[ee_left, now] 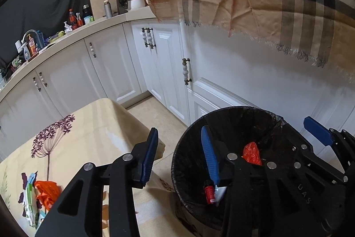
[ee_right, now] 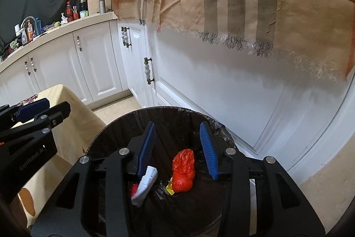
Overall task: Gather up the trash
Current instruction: 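Carry the red bag and white tube over the bin and release both, then move both tools back over the table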
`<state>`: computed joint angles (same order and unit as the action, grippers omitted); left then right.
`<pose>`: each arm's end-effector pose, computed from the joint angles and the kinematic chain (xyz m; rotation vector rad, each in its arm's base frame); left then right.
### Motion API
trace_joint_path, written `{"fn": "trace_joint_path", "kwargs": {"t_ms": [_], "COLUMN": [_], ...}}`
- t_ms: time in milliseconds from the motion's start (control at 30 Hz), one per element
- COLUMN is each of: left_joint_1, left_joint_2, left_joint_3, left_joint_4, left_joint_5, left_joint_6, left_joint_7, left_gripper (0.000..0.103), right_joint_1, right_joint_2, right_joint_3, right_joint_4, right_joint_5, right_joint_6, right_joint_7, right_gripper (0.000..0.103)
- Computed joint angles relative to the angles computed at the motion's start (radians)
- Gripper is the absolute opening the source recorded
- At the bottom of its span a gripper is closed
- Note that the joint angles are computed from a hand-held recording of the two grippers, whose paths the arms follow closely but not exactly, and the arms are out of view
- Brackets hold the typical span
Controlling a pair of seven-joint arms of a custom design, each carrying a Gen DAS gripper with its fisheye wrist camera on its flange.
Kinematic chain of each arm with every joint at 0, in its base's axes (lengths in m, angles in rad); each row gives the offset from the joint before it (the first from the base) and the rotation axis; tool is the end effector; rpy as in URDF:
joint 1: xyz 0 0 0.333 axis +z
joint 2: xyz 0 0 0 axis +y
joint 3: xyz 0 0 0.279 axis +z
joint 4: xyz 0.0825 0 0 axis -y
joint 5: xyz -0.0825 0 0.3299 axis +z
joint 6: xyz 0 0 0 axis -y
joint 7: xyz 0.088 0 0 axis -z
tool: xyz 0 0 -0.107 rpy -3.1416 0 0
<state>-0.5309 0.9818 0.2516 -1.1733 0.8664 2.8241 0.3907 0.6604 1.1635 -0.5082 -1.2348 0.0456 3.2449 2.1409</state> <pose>0.6614 -0.2982 0.2663 -1.6213 1.6814 -0.6955 0.6738 0.2558 0.2271 -1.6519 1.5683 -0.7983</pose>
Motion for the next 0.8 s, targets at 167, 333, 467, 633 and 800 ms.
{"fn": "trace_joint_path", "kwargs": {"t_ms": [167,333,467,633,800], "left_joint_1": [-0.047,-0.117,-0.159,-0.193,-0.185], "left_joint_2": [-0.116,-0.276,-0.406,-0.576,-0.738], "left_joint_3": [0.067,0.15,0.192,0.207,0.176], "left_joint_4": [-0.171,-0.398,-0.572,-0.786,-0.991], "left_joint_5": [0.094,0.309,0.483,0.68,0.776], "left_joint_6": [0.055,0.093,0.078,-0.019,-0.14], "left_joint_7": [-0.136,-0.373,-0.552,-0.755,-0.871], "left_gripper": [0.048,0.054,0.055,0.058,0.06], "right_joint_1": [0.04,0.082,0.111,0.115,0.138], "right_joint_2": [-0.071,-0.177,-0.264,-0.357,-0.418], "right_joint_3": [0.002,0.045,0.093,0.178,0.233], "right_joint_4": [-0.114,-0.276,-0.405,-0.527,-0.617], "right_joint_5": [0.01,0.037,0.048,0.055,0.073], "right_joint_6": [0.048,0.12,0.179,0.243,0.293], "right_joint_7": [-0.028,-0.114,-0.19,-0.271,-0.354], "right_gripper": [0.041,0.041,0.041,0.041,0.041]}}
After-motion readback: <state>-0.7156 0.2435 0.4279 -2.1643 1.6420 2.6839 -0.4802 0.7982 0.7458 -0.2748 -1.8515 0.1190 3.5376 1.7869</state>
